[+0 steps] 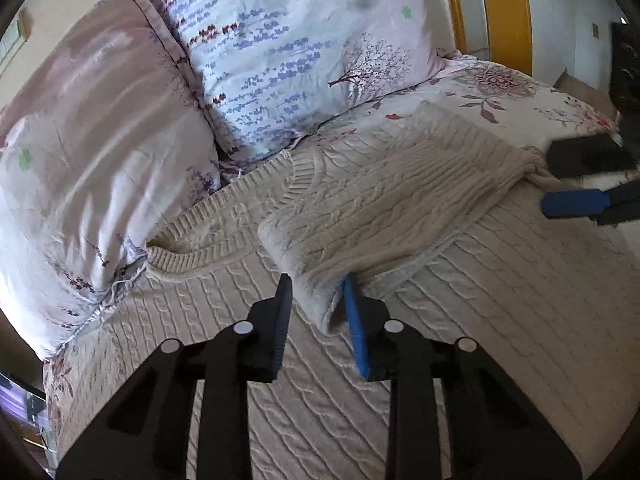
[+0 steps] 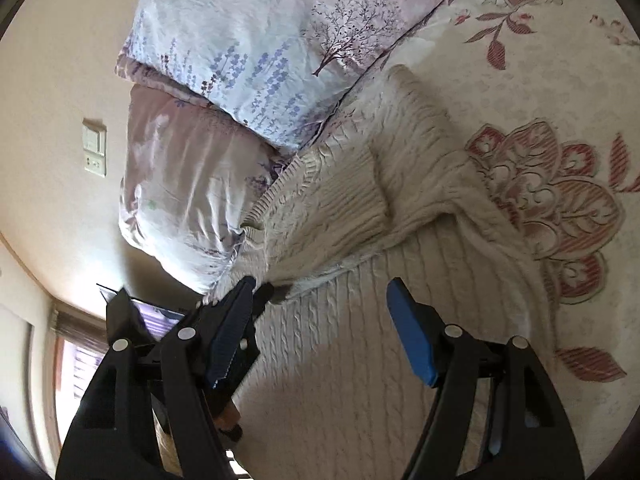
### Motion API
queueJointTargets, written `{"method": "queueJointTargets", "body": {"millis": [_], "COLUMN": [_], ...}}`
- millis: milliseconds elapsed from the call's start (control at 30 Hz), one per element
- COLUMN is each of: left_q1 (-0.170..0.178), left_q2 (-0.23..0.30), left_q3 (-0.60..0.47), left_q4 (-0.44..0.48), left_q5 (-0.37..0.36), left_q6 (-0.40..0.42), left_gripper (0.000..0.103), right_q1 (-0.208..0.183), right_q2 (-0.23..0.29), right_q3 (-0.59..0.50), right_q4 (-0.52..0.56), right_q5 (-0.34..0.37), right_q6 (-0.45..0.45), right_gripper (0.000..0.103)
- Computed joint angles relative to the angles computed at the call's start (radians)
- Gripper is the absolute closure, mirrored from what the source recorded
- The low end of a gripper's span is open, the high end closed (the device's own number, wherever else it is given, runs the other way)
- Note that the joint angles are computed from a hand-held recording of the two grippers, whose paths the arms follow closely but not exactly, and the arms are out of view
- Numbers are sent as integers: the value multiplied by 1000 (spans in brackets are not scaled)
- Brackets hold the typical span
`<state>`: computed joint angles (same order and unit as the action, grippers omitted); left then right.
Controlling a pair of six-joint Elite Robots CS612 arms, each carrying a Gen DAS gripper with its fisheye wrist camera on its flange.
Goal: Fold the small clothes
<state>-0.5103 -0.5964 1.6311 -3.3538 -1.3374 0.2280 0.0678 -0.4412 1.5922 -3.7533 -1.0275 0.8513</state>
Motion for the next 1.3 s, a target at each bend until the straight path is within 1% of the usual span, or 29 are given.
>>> {"method": "queueJointTargets", "body": {"millis": [33,100,133,200,233,267,333,367,400,467,500,533,567,633,700,733,800,833,867,900,933,967,1000,1033,1067,1100,1167,1233,1300], "left_q1": [-7,-20,-27,-37,-38,-34,-19,-7,9,56,80,116,134,165,193,203,219,224,222,213,201,181,161,125,98,72,3,-33,-63], "left_q2": [4,13,18,29,32,31,26,20,13,2,3,6,8,10,8,9,7,7,5,1,-2,-9,-14,-23,-26,-25,-11,10,36], "left_q3": [2,-1,-4,-18,-26,-32,-38,-38,-39,-38,-36,-36,-33,-19,-4,0,5,11,13,15,14,17,22,31,37,40,36,12,-16], "left_q4": [-21,-46,-57,-65,-48,-30,-14,-9,-5,-20,-45,-70,-84,-101,-92,-92,-64,-64,-59,-51,-39,-33,-43,-54,-72,-95,-166,-184,-191], "left_q5": [21,61,81,105,102,82,34,-3,-53,-165,-223,-291,-317,-315,-319,-329,-359,-386,-409,-431,-434,-418,-389,-324,-263,-195,-25,66,136], "left_q6": [24,63,84,115,115,109,52,10,-53,-241,-345,-450,-553,-709,-826,-858,-884,-884,-855,-785,-719,-633,-551,-446,-364,-286,-81,78,218], "left_gripper": [67,66,68,80,93,98,99,100,100,100,100,100,100,100,98,98,97,94,87,84,78,77,70,63,57,56,51,47,47], "right_q1": [3,11,14,16,17,19,22,25,27,29,30,30,30,32,34,36,38,39,40,41,42,42,42,41,38,36,31,28,26], "right_q2": [-2,-5,-4,1,2,4,7,6,6,8,7,8,9,9,9,8,8,7,7,6,7,7,7,8,9,9,11,11,11], "right_q3": [-3,-11,-18,-32,-37,-42,-46,-44,-42,-41,-40,-39,-41,-43,-46,-47,-49,-49,-48,-49,-49,-49,-49,-48,-46,-45,-43,-42,-41], "right_q4": [12,41,55,73,90,102,108,108,101,96,103,106,108,113,114,118,123,124,125,125,125,124,122,119,113,108,99,98,97], "right_q5": [-19,-79,-110,-139,-150,-164,-184,-207,-223,-241,-252,-258,-265,-279,-293,-300,-311,-313,-317,-322,-325,-324,-323,-318,-310,-301,-283,-273,-264], "right_q6": [5,28,52,98,116,140,158,164,170,177,178,178,179,177,173,169,161,160,156,156,157,158,159,163,171,178,190,192,194], "right_gripper": [32,33,36,37,39,41,46,48,49,55,57,61,63,64,65,66,66,66,66,66,66,66,66,66,66,66,66,66,66]}}
